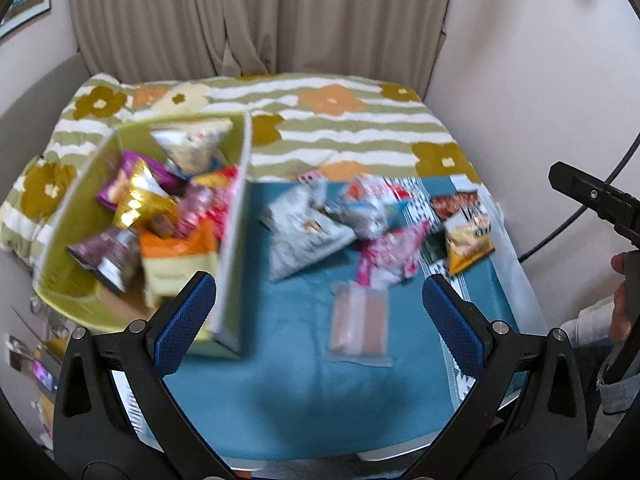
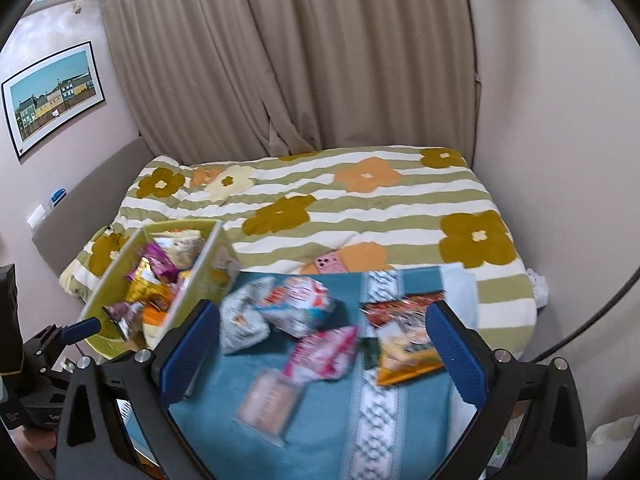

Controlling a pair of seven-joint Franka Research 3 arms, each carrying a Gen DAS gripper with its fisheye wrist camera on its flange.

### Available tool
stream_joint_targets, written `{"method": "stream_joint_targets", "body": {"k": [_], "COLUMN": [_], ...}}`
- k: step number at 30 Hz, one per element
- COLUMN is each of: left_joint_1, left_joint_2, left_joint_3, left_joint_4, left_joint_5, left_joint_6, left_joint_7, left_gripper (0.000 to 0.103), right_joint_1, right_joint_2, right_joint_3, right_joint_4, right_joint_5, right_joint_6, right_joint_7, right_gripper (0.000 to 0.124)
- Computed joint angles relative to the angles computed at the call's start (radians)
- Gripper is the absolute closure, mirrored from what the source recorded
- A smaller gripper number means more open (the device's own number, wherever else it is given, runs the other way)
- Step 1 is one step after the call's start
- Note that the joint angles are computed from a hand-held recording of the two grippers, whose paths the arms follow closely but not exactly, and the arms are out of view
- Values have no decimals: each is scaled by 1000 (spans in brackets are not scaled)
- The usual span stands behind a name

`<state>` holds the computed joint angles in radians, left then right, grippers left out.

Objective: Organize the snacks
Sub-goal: 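Withdraw both tools from the box back over the remaining snacks, then grasp the pink translucent pastry pack with the left tool while the right tool grasps the TATRE bag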

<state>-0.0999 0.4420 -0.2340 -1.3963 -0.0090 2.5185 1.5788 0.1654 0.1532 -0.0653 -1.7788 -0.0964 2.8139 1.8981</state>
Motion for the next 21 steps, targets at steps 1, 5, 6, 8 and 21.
{"method": "stream_joint_targets", "body": {"k": [1,5,6,8,21], "left_joint_1": [-9,-43,-52,-71,-132], "left_joint_2": [2,27,41,76,308], "left_joint_3": [3,5,4,10,27], "left_joint_4": [-10,-32,-32,-10,195], "left_joint_5": [9,44,53,78,155], "left_joint_6": [5,19,21,9,-138], "left_joint_7": [-12,-50,-54,-68,-70], "left_gripper": [1,1,1,1,17], "right_joint_1": [-12,-53,-58,-69,-90], "right_joint_2": [-5,-7,-1,14,226], "right_joint_3": [1,13,11,11,-4], "right_joint_4": [-20,-70,-75,-85,44], "right_joint_5": [16,111,122,154,274], "right_joint_6": [4,15,15,30,-1], "right_joint_7": [-28,-142,-156,-195,-327], "right_gripper": [21,21,21,21,21]}}
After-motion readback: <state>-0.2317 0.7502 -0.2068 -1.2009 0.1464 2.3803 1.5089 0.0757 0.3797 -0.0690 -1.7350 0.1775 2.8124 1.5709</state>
